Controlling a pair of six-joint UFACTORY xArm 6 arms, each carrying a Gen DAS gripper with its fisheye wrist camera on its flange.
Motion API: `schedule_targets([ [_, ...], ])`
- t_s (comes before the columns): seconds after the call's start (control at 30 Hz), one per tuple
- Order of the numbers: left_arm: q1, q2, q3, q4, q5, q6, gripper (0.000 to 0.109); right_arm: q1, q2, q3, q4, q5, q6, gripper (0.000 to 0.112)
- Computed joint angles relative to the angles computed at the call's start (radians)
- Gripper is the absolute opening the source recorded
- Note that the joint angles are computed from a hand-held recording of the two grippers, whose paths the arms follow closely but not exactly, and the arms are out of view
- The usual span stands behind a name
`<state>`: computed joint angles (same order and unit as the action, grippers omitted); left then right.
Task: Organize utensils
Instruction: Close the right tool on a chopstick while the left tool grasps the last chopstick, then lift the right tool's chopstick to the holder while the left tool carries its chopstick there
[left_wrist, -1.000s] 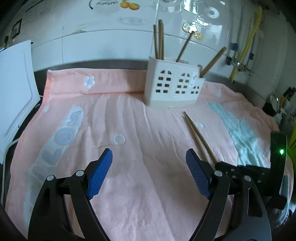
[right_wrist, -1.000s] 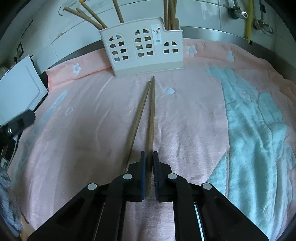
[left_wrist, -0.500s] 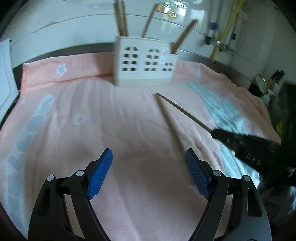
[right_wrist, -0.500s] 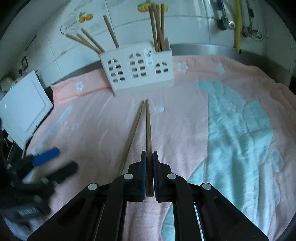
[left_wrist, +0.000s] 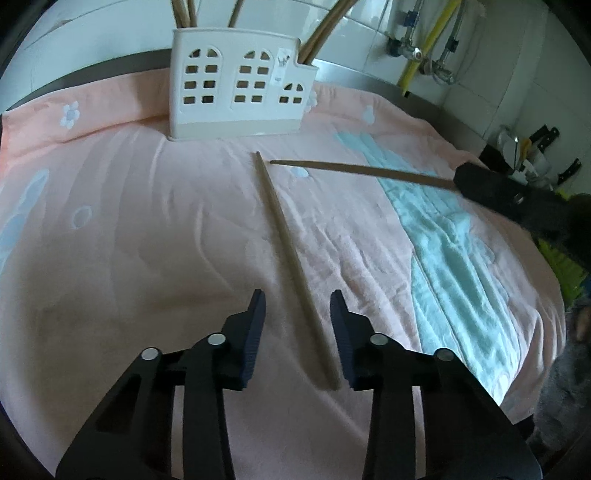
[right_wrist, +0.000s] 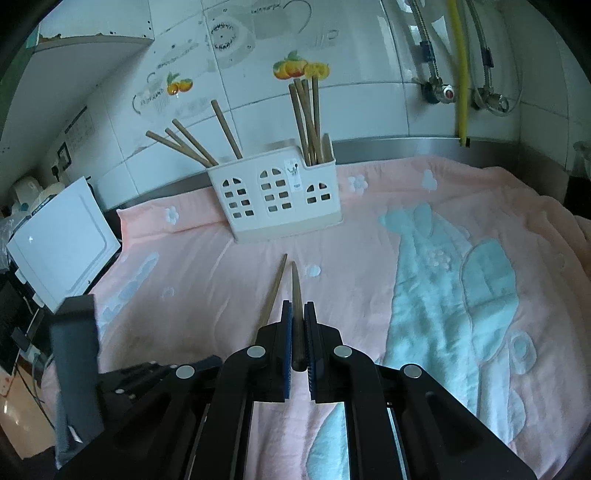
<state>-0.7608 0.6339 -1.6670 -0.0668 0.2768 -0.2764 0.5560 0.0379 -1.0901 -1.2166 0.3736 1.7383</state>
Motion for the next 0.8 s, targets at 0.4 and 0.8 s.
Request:
schedule_targets([
  [0.4,-0.003,0.057,-0.098,0.172,0.083,-0.128,0.018,-0.007,-0.003,-0.005,-0.007,-0.004,-0.009,0.007],
  [0.8,0.028,0.028,-0.062,0.105,0.079,-0.082,0.006,-0.008,-0.014,-0.008,-0.012,0.010,-0.018,0.007],
])
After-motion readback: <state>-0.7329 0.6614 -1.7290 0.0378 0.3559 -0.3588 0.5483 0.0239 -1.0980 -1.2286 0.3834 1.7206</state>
